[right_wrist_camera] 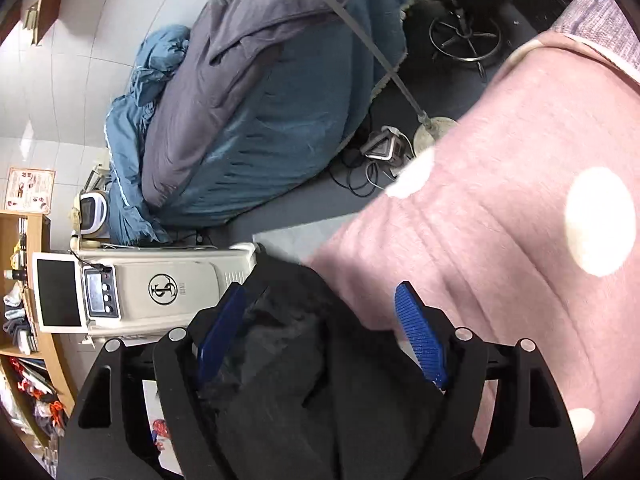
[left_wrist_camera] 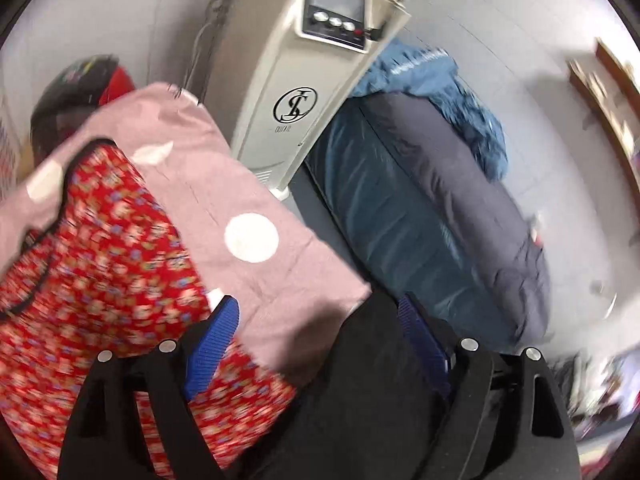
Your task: Fold large clothes
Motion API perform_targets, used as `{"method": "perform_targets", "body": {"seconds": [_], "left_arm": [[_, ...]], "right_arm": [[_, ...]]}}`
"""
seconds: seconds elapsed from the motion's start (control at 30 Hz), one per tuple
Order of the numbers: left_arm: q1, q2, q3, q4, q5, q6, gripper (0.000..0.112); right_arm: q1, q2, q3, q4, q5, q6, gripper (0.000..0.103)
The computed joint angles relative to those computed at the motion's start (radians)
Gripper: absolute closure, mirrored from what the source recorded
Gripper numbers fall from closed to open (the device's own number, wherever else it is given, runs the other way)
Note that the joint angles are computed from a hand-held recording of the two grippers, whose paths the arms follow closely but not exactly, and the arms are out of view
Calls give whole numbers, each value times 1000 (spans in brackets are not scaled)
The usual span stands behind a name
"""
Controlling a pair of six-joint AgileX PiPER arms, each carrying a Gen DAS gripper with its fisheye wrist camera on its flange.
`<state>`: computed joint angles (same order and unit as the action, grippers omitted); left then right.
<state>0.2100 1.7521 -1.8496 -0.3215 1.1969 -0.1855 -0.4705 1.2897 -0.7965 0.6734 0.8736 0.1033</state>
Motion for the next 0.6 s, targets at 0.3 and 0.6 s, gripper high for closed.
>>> {"method": "perform_targets", "body": {"seconds": [0.3, 0.6], "left_arm": [[-251, -248, 513, 150, -106, 56, 28], [-340, -203, 708, 175, -211, -13, 82]], "right_arm": [[476, -122, 138, -414, -9, 253, 28], [388, -228, 314, -168, 1, 58, 93]]}}
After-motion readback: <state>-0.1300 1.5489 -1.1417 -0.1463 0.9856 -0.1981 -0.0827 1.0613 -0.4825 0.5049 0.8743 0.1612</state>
